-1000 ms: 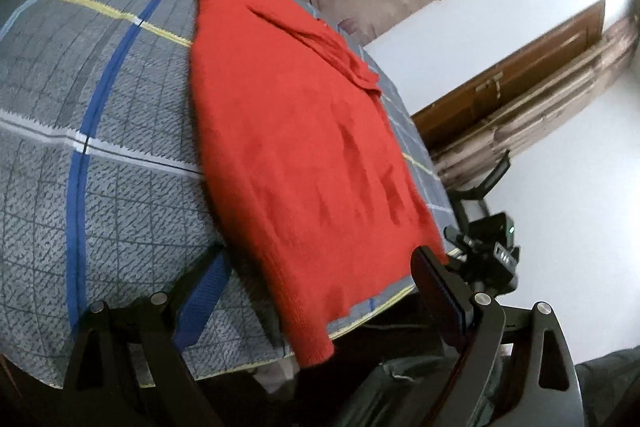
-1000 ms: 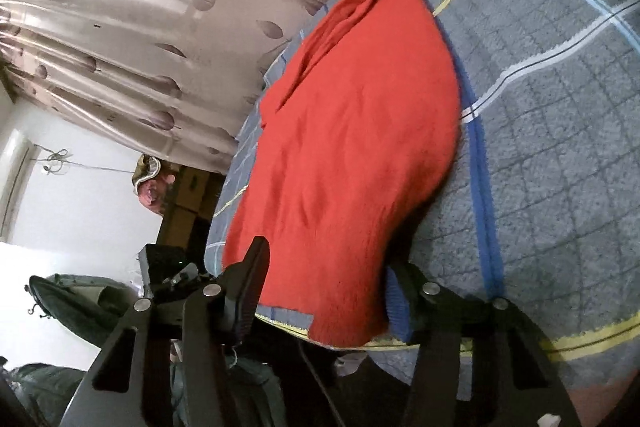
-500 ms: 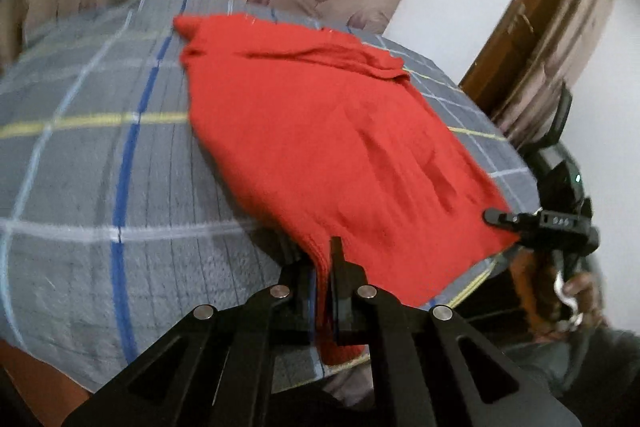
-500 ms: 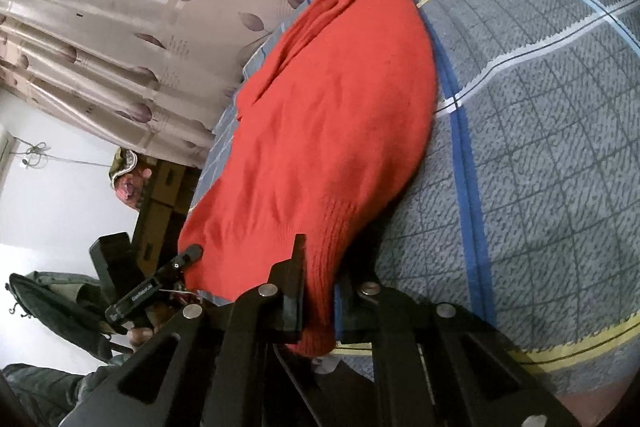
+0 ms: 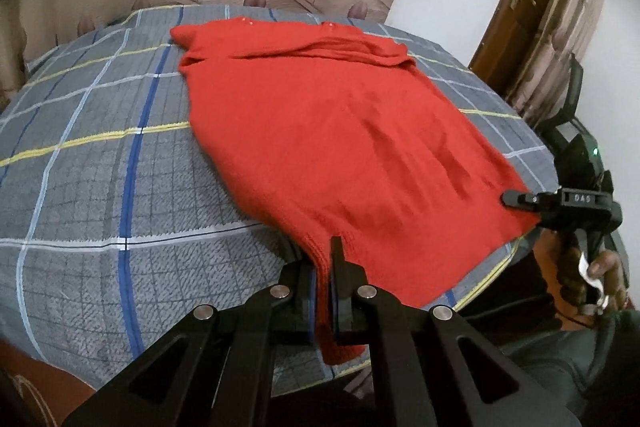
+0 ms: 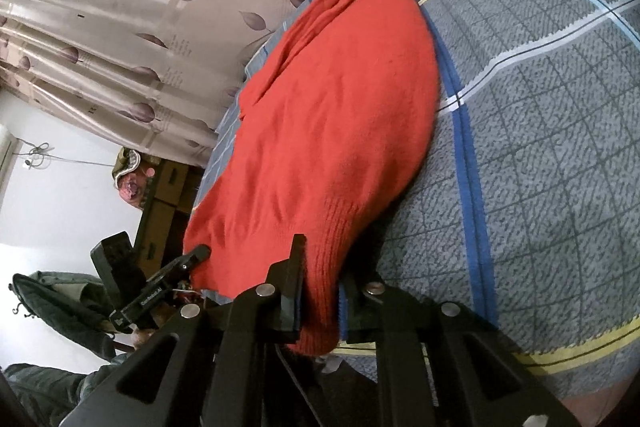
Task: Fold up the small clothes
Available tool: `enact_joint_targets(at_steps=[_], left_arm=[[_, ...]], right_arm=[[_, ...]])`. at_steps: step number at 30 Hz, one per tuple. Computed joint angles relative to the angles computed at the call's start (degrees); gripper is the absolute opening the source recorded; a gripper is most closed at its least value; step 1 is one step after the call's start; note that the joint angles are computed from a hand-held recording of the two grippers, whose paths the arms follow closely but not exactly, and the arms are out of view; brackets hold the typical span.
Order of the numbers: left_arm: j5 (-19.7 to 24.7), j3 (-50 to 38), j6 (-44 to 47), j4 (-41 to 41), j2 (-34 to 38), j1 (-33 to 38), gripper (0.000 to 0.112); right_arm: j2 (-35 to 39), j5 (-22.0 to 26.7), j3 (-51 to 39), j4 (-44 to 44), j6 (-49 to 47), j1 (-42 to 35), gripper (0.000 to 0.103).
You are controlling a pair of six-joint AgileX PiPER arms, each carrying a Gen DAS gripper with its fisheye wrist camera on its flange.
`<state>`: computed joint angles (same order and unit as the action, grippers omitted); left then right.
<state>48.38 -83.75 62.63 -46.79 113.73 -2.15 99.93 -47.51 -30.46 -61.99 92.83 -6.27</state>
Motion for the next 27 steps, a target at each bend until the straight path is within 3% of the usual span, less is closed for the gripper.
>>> enact_joint_targets(at_steps=[4, 12, 18, 27], left_arm=[[-1.72, 1.16, 0.78, 0.55, -0.7, -0.57, 0.005], [-3.4, 1.98, 1.8, -0.16, -1.08, -0.67, 0.005], [-5.64, 3.65, 6.38, -3.77, -2.68, -0.4, 0.005], [-5.36, 0.95, 6.34, -5.15, -3.03, -0.36, 0.005]], right_arm=[[-0.4, 0.63, -0.14, 0.38, 0.12, 0.44, 0.012], [-3.85, 7.9, -0.13, 6.56, -4.63, 6.3, 0.009], [-5.54, 4.53, -0.16, 5.41, -4.62, 5.09, 0.009], [-9.71, 4.89, -2.67, -0.16, -0.12, 2.24, 0.009]])
